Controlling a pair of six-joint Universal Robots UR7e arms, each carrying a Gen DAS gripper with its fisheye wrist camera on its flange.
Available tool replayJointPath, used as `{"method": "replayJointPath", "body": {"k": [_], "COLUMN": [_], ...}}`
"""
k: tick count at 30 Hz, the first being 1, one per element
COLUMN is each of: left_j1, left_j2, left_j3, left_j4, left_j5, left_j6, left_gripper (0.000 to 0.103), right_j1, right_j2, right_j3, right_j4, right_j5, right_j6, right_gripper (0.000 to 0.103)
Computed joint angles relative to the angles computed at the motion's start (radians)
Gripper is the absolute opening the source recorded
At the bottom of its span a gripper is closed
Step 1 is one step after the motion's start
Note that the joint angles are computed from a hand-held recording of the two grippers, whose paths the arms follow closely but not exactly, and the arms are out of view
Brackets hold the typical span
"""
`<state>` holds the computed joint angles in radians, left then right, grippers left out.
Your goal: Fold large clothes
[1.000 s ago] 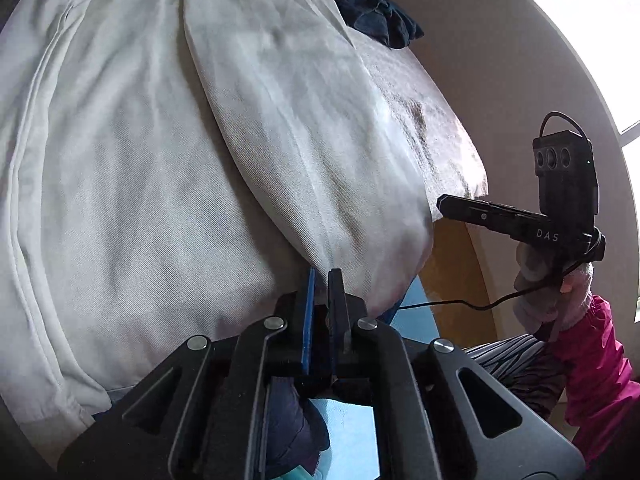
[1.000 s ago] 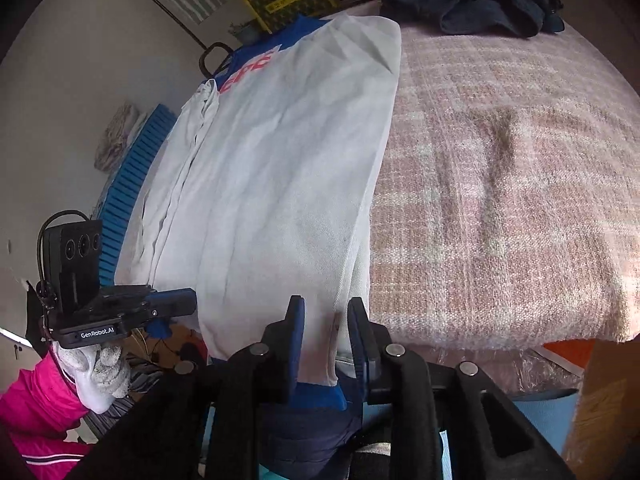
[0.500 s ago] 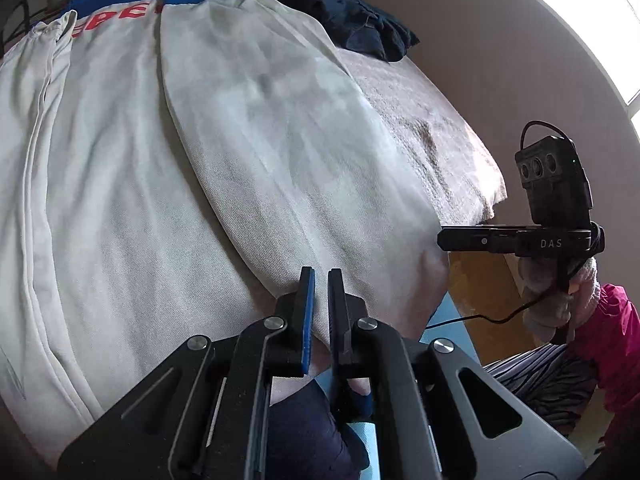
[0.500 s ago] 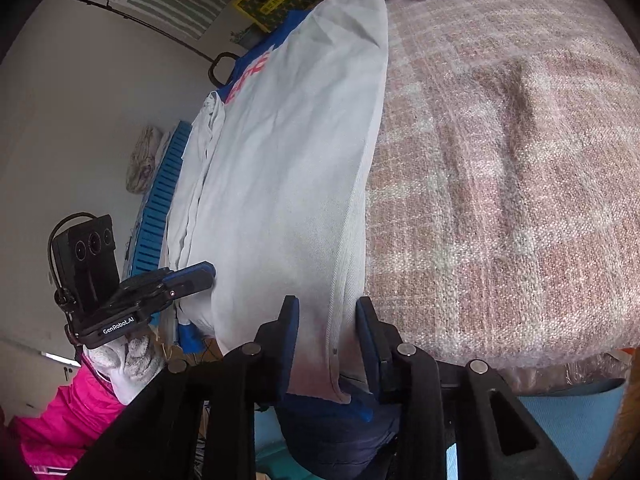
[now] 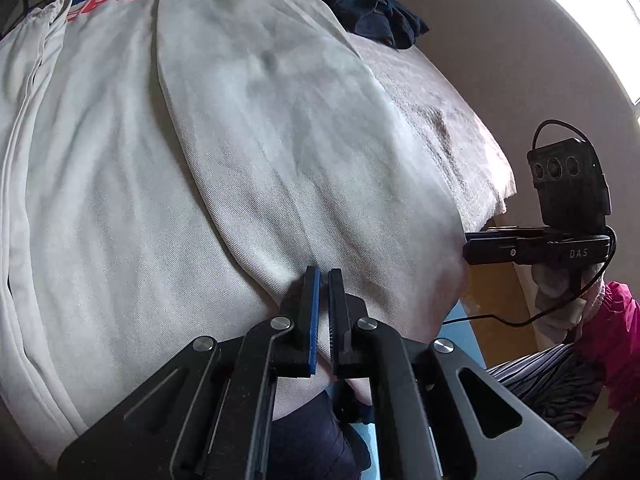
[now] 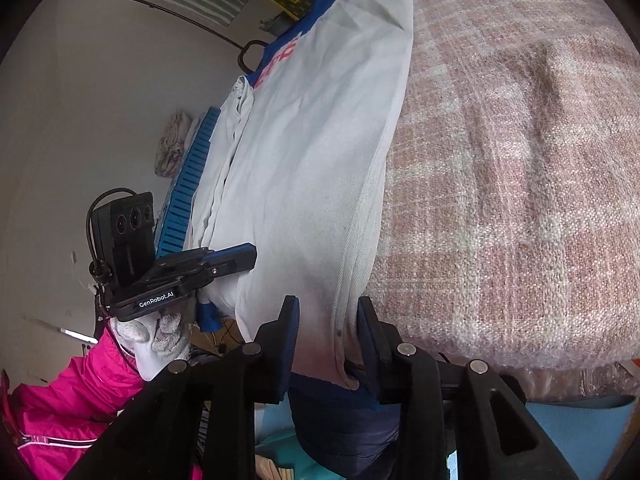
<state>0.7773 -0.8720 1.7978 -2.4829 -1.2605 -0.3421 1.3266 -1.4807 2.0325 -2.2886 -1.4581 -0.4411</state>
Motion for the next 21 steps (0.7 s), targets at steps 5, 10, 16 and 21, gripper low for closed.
{"method": "replayJointPath", "body": {"k": [5,10,16,21], "left_j1": [-0.003,-0.030,0.002,-0.003], "left_j2": [-0.002,-0.024,0.061,-0.005], "left_j3": [-0.015,0.007,-0.039,-0.005], "left_j4": [0.024,-0.115,-0.041,-0.055], "left_j5": [-0.008,0.013,-0.072,-0.092], "left_j6": [-0.001,0.029,0.020,0.004], "left_gripper": [0.002,0.002,0.002,0.002], "right_j1": [0.085,0.123,0.191,0.257], "right_j2": [-0.004,-0.035,-0.005,0.025], "right_j3": [0.019,0.034,0.017,-0.011], "right_j4": [-0.062,-0.099,-0.117,-0.118], "right_j5": [-0.076,-0.082,-0.149,-0.180], "right_j6": [0.026,0.117,0.198,0.229], "right_gripper": [0.003,0.002,0.002,0.002]}}
